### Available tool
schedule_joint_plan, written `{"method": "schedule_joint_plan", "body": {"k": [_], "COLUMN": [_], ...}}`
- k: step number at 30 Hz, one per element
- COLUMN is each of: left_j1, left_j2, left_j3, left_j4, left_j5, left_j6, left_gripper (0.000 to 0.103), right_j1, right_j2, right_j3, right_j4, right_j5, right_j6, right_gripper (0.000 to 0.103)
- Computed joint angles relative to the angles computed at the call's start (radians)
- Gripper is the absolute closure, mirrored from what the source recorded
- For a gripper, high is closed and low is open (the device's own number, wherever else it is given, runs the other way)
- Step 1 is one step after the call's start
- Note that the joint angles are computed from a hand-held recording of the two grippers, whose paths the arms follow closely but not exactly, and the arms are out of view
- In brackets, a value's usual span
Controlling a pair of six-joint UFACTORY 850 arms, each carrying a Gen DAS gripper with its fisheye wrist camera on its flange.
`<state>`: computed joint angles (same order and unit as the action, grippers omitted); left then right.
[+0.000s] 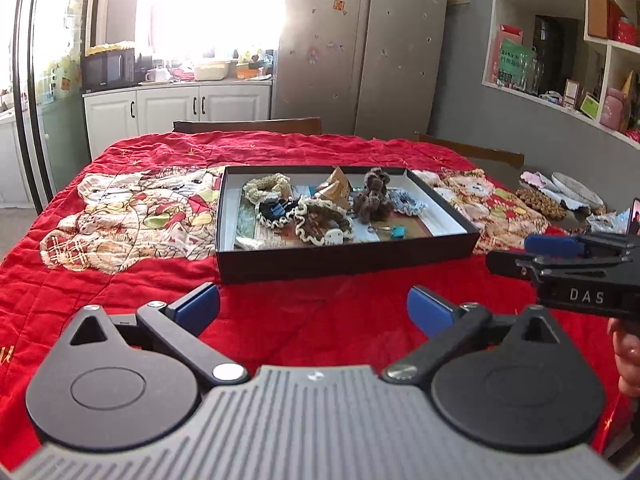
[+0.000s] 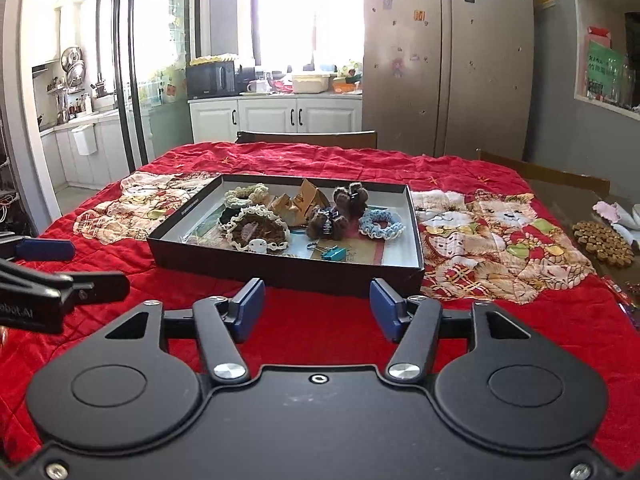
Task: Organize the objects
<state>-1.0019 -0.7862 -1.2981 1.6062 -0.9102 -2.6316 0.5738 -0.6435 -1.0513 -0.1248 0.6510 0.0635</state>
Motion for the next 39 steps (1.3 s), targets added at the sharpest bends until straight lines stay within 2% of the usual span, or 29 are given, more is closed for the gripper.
{"method": "schedule_joint_plan", "body": {"k": [6,9,19,39], "left_j1": [-0.018,-0.023,-0.039,-0.038], "left_j2": [-0.017,-0.021,-0.042,-0.048], "left_j3": [-0.016,-0.021,-0.044,-0.05], "left_j4": [-0.051,-0.07,-0.104,-0.123], "left_j5": [-0.011,-0.008,-0.019,-0.007], "left_j6": [0.001,0.009,0.035,0.039], "left_gripper": [0.0,0.0,0.0,0.0], "right_j1": [0.007,0.016,0.024,0.028], "right_j2": [0.016,0.019,0.022,0.014], "right_j3": [0.039,0.053,0.066,0.06], "right_j4": [-0.003,0.042,0.082,0.074], "right_j5": [0.002,0.009,0.024,-0.006], "right_j6": [0.052,0.018,0.018,0.033], "right_gripper": [0.03,0.025,0.022,0.02]}}
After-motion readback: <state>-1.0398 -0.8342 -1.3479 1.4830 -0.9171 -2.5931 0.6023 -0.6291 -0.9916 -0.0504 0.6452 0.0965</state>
